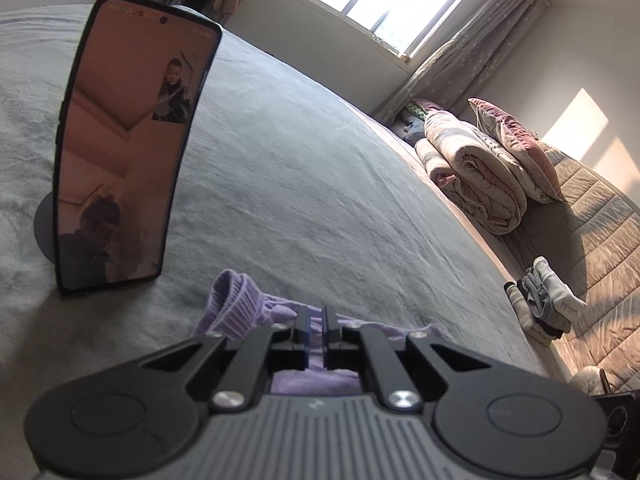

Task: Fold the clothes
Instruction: 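Carry the hem end over onto the waistband end with both tools, then open both tools and lay the folded garment flat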

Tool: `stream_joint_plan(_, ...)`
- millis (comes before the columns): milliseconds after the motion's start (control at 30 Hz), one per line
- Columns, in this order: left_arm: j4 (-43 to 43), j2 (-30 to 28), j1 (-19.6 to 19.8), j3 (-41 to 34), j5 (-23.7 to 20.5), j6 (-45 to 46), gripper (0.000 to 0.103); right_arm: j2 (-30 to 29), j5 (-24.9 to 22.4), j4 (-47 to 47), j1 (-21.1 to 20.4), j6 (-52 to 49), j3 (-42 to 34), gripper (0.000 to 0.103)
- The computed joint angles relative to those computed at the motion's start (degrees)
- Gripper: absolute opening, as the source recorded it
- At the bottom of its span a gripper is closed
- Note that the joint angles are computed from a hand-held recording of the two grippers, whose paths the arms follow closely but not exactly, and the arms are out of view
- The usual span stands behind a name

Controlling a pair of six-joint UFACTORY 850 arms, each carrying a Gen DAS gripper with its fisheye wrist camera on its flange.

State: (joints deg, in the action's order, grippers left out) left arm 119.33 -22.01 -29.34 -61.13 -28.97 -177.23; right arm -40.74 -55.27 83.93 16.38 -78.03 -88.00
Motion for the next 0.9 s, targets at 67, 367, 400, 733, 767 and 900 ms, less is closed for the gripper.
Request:
stream_joint_plan(67, -1.6, -2.1, 0.1, -2.1, 1.4, 2.2, 0.003, 0.6, 1.5, 0.0, -1.0, -1.2, 0.3, 0.036)
stream_joint_plan(367, -26.9, -8.4, -2.4, -9.3, -7.9, 30.5, 0.002, 1.2, 14.0, 1.4, -6.7, -11.5, 0.0, 0.038)
stream_joint_plan(400, -27.6, -8.6, -2.5, -9.4, -8.6, 31.4, 0.002, 0.5, 15.7, 0.8, -7.2, -11.4, -0.8, 0.038)
stream_joint_plan(733, -40.3, -9.5, -3.8, -14.6, -10.8, 39.6, 0.017, -1.8, 21.3, -5.4, -11.7, -10.3, -5.5, 0.043)
stream_joint_plan(767, -41.3, -9.9, -4.3, -15.7, -11.3, 41.4, 0.022, -1.8, 20.4, -6.2, -12.3, -9.8, -5.8, 0.043)
stream_joint_plan(900, -45.0, -12.5, -6.6, -20.8, -13.5, 48.5, 0.029, -1.5, 15.8, -10.0, -14.5, -7.6, -5.9, 0.043)
